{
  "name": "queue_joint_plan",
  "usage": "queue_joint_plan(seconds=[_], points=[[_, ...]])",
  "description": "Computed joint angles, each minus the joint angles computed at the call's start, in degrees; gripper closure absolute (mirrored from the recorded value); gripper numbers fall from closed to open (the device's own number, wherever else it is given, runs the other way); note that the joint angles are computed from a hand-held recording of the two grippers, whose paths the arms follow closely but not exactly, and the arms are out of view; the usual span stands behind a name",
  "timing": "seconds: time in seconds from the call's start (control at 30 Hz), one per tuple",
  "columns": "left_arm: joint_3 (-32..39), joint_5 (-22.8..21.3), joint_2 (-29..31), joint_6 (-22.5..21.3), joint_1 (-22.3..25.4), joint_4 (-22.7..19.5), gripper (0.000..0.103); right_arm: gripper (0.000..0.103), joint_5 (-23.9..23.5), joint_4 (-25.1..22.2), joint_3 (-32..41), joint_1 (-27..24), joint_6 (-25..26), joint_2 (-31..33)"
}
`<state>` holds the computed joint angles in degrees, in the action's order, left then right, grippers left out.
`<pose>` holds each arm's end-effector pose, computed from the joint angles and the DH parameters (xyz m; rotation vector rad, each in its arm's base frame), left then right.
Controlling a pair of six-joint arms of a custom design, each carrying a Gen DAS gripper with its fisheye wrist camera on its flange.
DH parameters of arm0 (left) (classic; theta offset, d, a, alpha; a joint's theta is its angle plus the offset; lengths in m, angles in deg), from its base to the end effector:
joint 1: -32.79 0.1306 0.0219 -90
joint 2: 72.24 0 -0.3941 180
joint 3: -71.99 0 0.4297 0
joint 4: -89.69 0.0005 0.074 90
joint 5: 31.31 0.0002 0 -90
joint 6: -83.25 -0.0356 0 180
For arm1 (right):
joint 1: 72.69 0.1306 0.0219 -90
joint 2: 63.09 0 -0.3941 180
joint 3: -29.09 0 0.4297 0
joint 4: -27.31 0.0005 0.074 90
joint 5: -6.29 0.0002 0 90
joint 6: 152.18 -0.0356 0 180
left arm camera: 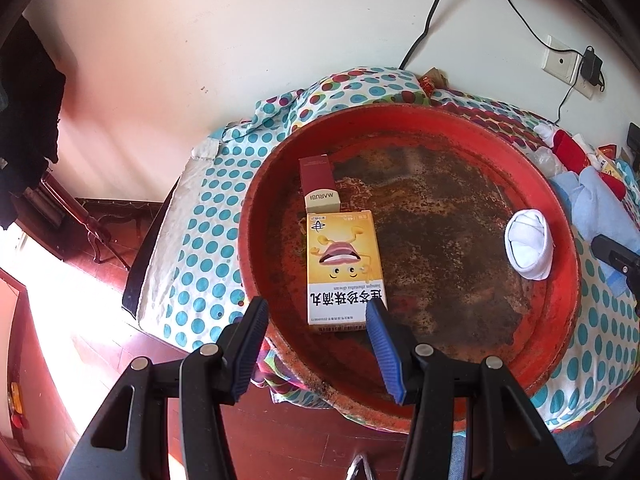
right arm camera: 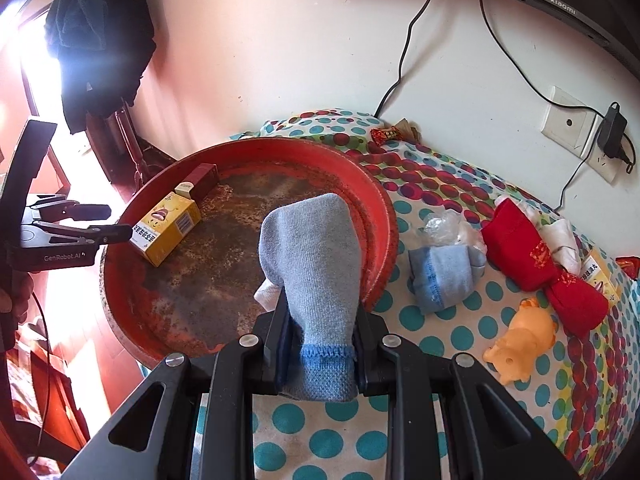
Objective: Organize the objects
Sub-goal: 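Carry the blue sock into the red tray and open the right gripper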
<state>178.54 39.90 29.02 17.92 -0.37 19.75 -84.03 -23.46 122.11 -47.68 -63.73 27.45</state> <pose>0.4854 -0.3040 0.4593 0.0959 2.5986 0.0938 0.4783 0.2228 0.4613 -0.4956 2.3742 0.2188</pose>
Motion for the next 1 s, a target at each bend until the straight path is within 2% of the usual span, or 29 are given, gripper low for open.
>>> queue_joint_plan(seconds=[0.47, 0.9, 1.0], points=[[-0.12, 0.53, -0.05, 0.44, 0.41, -0.49, 0.051, 0.08, -1.77, -1.51, 2.93, 6.19, 1.49, 3.74], [-0.1, 1.37, 0.37, 0.2, 0.48, -0.83, 0.051, 0.079, -1.64, -2.27, 3.69, 7.42, 1.78, 6.27], [0.0, 1.53, 0.49, 0.19, 0.54, -0.86, 0.051, 0.075, -2.16, -1.57, 3.4, 7.3, 1.4, 6.26]])
